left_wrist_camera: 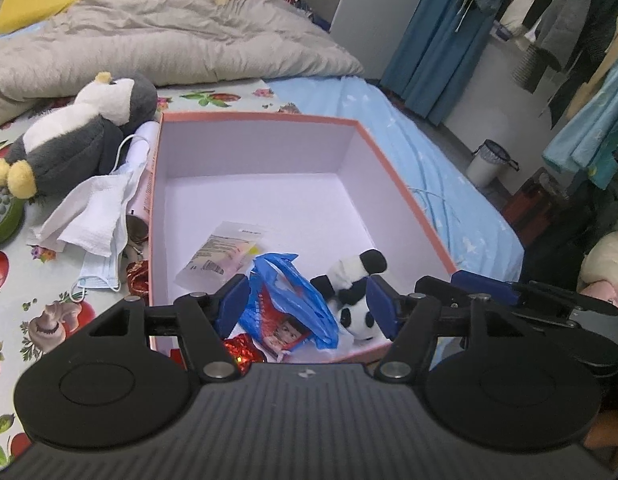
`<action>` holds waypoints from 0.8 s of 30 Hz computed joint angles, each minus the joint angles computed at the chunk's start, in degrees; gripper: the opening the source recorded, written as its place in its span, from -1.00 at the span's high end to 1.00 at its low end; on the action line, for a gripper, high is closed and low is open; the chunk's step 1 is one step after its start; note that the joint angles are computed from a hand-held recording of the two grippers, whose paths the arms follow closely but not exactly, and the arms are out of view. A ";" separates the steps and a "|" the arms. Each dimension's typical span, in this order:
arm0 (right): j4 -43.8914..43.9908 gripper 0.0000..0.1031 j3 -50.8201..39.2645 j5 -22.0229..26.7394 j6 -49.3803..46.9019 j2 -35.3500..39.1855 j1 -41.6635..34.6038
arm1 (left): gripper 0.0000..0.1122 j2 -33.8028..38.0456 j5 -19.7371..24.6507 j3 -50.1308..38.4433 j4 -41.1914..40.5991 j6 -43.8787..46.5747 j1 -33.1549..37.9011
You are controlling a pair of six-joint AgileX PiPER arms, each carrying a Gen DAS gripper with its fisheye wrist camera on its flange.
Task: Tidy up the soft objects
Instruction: 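Drop the tea packet into the box with the left gripper while the right releases the cup inside, then withdraw both open grippers from the box back over the bed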
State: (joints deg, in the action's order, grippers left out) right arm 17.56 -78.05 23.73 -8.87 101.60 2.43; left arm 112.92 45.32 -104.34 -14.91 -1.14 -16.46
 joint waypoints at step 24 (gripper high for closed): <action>-23.08 0.17 25.22 -4.84 25.65 -27.33 9.57 | -0.25 -33.94 -8.77 35.56 -2.18 3.85 -0.65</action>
State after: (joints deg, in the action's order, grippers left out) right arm -5.52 -52.84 18.89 16.78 74.27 12.00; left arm 78.98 36.55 -68.79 -17.09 2.71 -17.11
